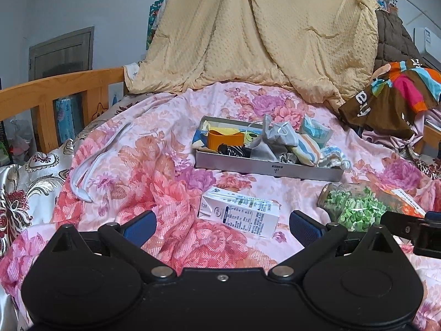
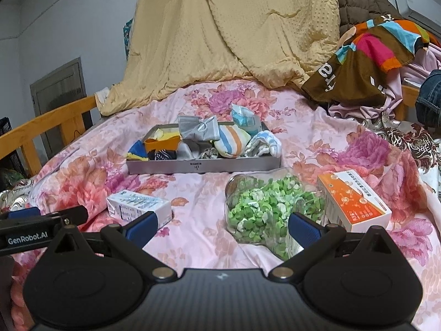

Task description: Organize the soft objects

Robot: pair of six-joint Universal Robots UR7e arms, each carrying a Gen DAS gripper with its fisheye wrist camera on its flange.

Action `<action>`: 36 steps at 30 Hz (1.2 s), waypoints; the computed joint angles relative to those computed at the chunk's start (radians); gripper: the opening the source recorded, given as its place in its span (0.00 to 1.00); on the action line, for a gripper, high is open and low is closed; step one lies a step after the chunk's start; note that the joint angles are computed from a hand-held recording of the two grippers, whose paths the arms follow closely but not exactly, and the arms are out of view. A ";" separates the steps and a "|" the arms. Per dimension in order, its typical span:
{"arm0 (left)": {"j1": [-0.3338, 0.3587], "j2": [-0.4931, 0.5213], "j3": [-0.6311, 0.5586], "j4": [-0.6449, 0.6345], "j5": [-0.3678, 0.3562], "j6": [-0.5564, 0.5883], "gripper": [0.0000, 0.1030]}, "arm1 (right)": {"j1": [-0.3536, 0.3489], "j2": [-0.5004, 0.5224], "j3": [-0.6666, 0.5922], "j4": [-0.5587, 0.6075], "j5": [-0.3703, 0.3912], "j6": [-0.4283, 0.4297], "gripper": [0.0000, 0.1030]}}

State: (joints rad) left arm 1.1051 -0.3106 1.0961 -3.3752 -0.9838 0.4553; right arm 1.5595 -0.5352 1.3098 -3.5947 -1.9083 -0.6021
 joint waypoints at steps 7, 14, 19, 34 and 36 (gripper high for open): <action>0.007 -0.003 0.013 0.002 -0.004 0.013 0.99 | -0.004 0.022 -0.018 -0.017 -0.004 -0.027 1.00; 0.010 0.004 0.011 -0.001 0.004 0.047 0.99 | -0.003 0.032 -0.037 0.017 -0.026 -0.037 1.00; 0.012 0.003 0.014 0.006 0.006 0.041 0.99 | -0.003 0.032 -0.039 0.031 -0.036 -0.033 1.00; 0.014 -0.004 0.028 0.020 -0.004 0.039 0.99 | -0.004 0.027 -0.038 0.043 -0.036 -0.028 1.00; 0.014 -0.004 0.028 0.021 -0.004 0.039 0.99 | -0.004 0.028 -0.039 0.043 -0.036 -0.028 1.00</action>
